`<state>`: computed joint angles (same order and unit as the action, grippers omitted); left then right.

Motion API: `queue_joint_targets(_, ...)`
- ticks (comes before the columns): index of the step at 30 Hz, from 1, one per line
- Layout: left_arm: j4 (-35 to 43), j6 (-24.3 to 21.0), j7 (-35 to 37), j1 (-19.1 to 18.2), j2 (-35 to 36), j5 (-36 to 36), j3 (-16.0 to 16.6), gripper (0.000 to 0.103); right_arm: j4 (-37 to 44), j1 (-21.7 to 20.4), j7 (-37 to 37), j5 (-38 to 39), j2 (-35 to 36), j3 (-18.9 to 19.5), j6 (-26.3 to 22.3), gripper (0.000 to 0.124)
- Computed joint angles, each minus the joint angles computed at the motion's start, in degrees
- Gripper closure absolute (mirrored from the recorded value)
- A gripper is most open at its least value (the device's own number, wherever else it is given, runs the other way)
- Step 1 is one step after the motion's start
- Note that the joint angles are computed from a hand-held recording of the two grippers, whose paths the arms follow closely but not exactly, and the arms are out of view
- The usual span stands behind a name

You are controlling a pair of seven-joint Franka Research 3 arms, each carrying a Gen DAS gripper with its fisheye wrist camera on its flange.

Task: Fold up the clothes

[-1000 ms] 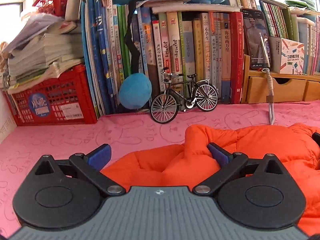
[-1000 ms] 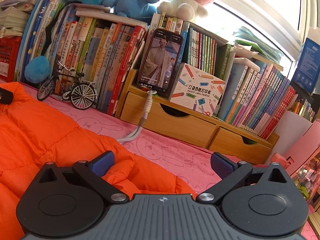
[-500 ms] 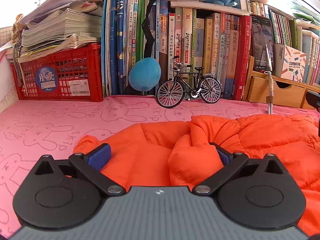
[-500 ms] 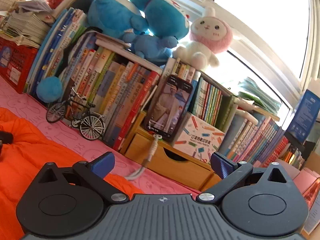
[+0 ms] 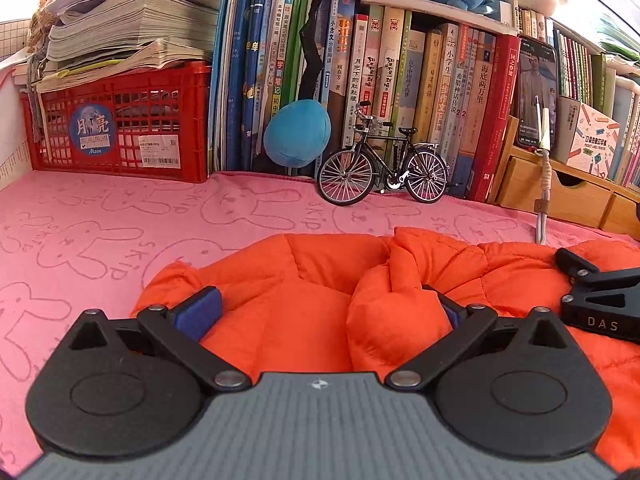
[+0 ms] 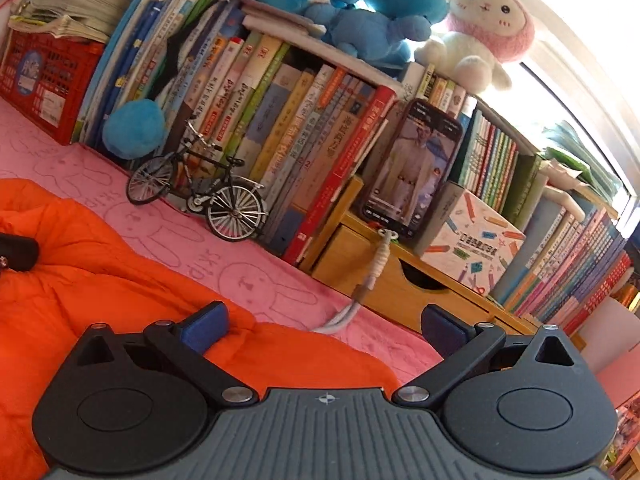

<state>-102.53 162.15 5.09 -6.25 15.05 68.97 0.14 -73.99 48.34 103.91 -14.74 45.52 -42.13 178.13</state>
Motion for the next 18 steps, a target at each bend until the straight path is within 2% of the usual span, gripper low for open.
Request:
queue_joint_targets(1, -0.01, 0.11, -0.05, 0.01, 0.00, 0.05, 0.02, 0.000, -0.64, 1.09, 2.88, -1.88, 0.91, -3.07, 0.24, 0.021)
queue_joint_targets(2, -0.03, 0.22, -0.11, 0.01, 0.01, 0.11, 0.04, 0.000, -1.83, 1.70, 2.22, 0.26, 0.95, -4.14, 0.45, 0.021)
queue_joint_targets(6, -0.08, 0.37, -0.54, -0.04, -0.02, 0.45, 0.14, 0.000, -4.69, 0.76, 2.80, 2.02, -0.35, -3.90, 0.12, 0.021)
queue_joint_targets(8, -0.13, 0.44, -0.88, -0.05, -0.03, 0.70, 0.18, 0.000, -5.45, 2.57, 5.12, 2.62, 1.06, -7.65, 0.11, 0.021)
queue_joint_targets(11, -0.16, 0.67, -0.68, 0.12, 0.01, 0.34, 0.09, 0.000, -5.56, 4.09, 8.93, 3.63, 2.35, -11.39, -3.47, 0.021)
queue_joint_targets(13, -0.21, 0.85, -0.66, 0.18, 0.00, 0.12, 0.09, 0.000, -4.80, 4.04, 11.90, 3.44, 2.34, -12.33, -7.59, 0.021)
queue_joint_targets(18, -0.20, 0.80, -0.99, 0.08, -0.03, 0.28, 0.18, 0.000, -9.63, 7.93, 20.21, -0.57, 0.55, -17.49, -0.80, 0.022)
